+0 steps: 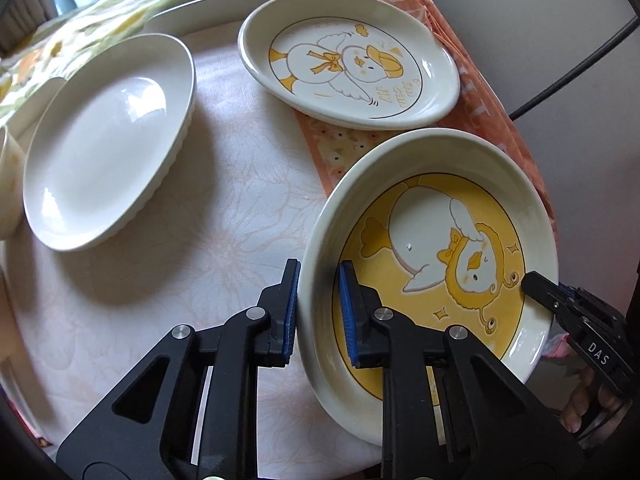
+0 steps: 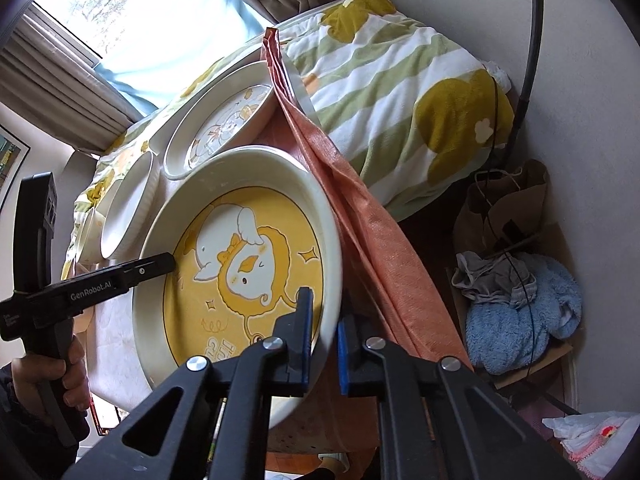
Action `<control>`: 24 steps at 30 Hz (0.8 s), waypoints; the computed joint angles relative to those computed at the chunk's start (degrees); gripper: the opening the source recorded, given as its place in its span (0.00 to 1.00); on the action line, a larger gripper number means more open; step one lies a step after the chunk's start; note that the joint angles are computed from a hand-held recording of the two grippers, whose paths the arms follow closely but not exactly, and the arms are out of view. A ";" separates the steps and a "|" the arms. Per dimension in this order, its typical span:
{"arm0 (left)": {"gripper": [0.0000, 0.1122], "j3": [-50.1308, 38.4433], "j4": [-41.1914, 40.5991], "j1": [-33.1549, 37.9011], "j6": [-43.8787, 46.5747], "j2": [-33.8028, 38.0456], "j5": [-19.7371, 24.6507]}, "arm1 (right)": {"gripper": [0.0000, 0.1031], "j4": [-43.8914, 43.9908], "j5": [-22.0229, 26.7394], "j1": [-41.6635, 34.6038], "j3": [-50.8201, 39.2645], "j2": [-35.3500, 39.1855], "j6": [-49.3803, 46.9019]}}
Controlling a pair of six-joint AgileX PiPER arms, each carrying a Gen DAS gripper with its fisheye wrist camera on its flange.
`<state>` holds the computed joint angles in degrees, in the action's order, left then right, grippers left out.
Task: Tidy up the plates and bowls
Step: 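Lift the yellow lion plate with both grippers and carry it toward the table centre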
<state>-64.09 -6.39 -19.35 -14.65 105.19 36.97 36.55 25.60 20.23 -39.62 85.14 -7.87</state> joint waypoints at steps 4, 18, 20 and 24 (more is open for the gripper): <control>0.13 3.41 -3.27 2.06 1.90 -2.23 -1.25 | 0.10 -3.84 0.07 1.41 -1.36 0.01 1.99; 0.13 20.73 -2.82 14.83 2.04 -26.26 -0.90 | 0.10 -11.14 2.91 13.36 -11.85 2.93 7.33; 0.13 22.81 -2.97 18.87 3.76 -30.64 1.23 | 0.10 -11.94 3.54 15.90 -14.17 3.80 8.67; 0.13 25.97 -6.51 30.93 13.35 -36.67 5.34 | 0.10 -13.99 4.23 22.29 -20.15 7.11 12.86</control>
<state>-38.12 -12.89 11.58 -1.30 68.52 42.32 22.56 29.83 42.53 -59.77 92.25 4.98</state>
